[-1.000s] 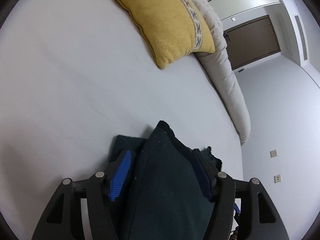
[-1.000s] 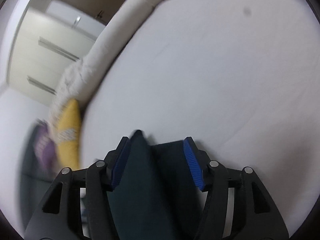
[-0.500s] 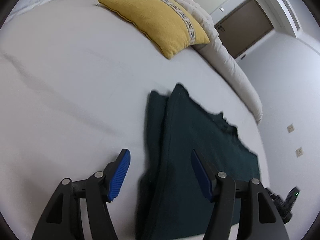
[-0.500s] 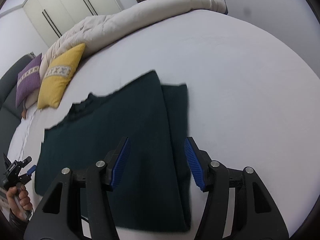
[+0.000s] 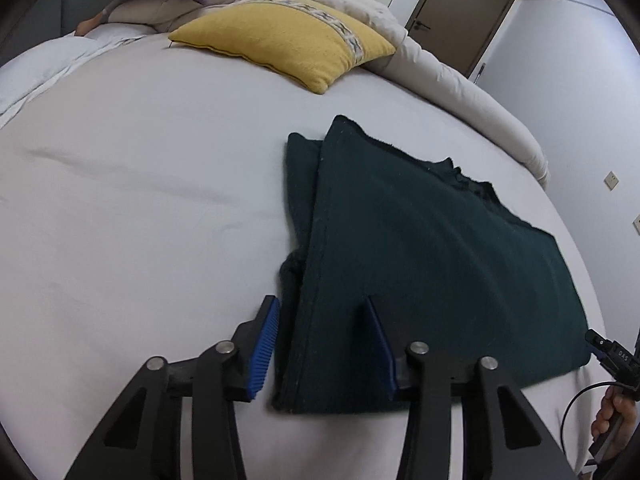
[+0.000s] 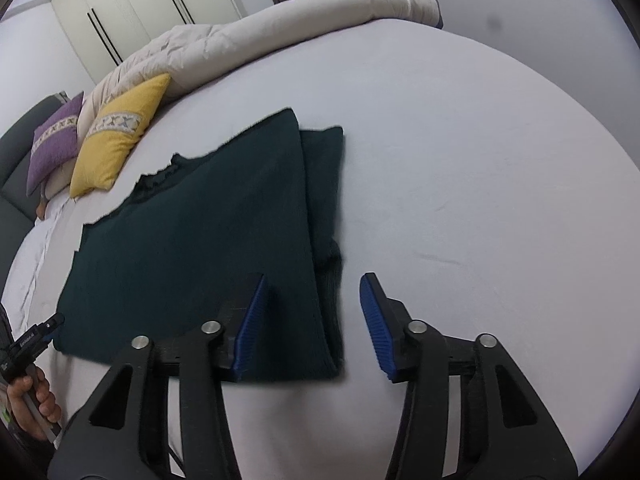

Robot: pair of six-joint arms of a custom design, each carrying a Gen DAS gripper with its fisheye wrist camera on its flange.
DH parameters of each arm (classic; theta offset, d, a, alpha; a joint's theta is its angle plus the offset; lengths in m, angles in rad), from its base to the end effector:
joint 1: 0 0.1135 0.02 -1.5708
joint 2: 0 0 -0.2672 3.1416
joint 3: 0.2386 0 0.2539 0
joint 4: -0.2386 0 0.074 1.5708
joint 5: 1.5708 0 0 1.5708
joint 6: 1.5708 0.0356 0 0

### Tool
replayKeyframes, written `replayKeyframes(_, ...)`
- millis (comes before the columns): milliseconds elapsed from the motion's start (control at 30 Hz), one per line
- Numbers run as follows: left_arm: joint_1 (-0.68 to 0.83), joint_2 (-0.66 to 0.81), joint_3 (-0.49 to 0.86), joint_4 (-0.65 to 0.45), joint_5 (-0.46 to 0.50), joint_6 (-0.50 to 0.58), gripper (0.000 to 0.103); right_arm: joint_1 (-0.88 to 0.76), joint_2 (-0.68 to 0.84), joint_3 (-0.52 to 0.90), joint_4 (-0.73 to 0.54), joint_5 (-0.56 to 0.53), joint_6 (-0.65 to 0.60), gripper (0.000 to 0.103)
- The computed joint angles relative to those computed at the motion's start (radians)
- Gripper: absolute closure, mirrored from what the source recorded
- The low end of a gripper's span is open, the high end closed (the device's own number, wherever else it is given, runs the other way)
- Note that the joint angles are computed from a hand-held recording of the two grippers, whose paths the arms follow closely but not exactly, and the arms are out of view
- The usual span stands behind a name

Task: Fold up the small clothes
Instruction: 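Lay the folded hem onto the sweater and open both grippers, then pinch the folded sweater edge with the left gripper and release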

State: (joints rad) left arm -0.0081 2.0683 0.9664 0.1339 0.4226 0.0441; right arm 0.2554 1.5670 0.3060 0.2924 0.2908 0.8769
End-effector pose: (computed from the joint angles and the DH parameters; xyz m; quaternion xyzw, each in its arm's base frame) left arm 0.3728 -0.0176 0.0676 0.0866 0.9317 -0.1950 0.2938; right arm 0.2083 0.0438 0.0749 0.3299 0.8865 0.0406 0.3219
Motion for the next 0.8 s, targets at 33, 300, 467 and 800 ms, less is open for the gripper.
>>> replayKeyframes(33,-0.001,-0.002,-0.004,0.004,-0.004,0.003,0.061,0.015,0.009,0.001,-0.002,0.006,0.003,0.070)
replayKeyframes(300,-0.005,0.013,0.005,-0.005,-0.023,0.025,0.082,0.075,0.002,0.030,-0.101,0.074,0.018,0.096)
replayKeyframes(467,-0.004,0.004,0.008,-0.027,-0.020,0.042,0.093,0.092,-0.072,0.016,-0.157,0.075,0.053,0.098)
replayKeyframes(800,0.026,-0.003,-0.016,-0.028,0.009,0.078,0.095,0.071,-0.103,-0.080,-0.075,0.016,0.149,0.098)
